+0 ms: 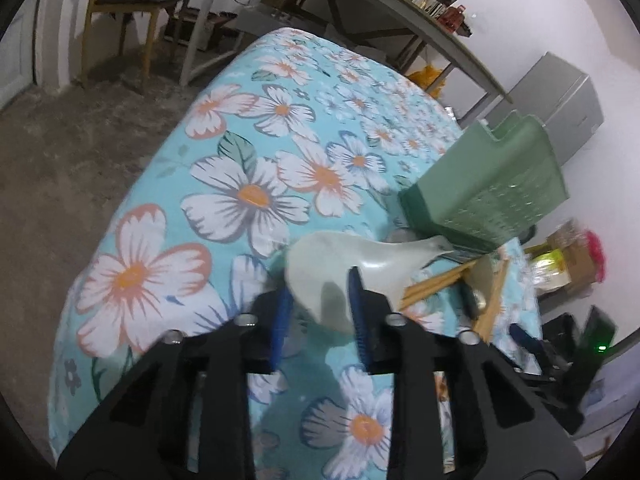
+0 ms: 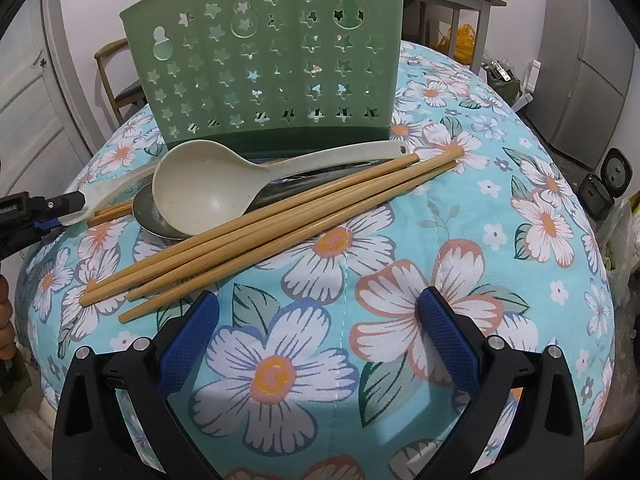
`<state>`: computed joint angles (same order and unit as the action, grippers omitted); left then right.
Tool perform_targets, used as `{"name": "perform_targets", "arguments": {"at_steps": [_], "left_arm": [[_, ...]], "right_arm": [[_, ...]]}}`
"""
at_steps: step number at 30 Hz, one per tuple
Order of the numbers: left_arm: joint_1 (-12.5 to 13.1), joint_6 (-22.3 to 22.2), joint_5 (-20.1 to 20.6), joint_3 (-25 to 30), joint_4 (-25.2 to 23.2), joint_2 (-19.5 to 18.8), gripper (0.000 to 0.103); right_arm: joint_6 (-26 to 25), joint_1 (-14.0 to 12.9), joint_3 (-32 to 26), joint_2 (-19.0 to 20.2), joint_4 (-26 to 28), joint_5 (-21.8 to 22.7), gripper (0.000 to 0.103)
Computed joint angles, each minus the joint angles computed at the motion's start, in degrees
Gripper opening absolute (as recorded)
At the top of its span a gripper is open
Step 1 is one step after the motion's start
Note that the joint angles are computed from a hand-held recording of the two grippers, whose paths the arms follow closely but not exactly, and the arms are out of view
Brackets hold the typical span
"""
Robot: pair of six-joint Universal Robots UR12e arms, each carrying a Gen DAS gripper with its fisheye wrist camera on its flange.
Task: Organize utensils
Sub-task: 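Close the left tool on the white rice spoon and lift it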
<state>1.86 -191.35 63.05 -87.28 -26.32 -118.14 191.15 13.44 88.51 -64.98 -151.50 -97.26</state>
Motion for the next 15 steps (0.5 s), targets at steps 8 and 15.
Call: {"name": "perform_targets", "arguments": {"at_steps": [8, 15], "left_arm": [[0.51, 0.5, -1.11, -1.46, 4.89, 1.14, 0.006], [1.07, 0.98, -0.56, -3.22, 12.75, 3.25, 0.002]], "right_arm": [[-1.17, -0.63, 1.15, -1.04, -0.78, 2.27, 0.097], [-4.21, -0.49, 3.14, -2.9, -11.58, 4.04, 0.094]]}}
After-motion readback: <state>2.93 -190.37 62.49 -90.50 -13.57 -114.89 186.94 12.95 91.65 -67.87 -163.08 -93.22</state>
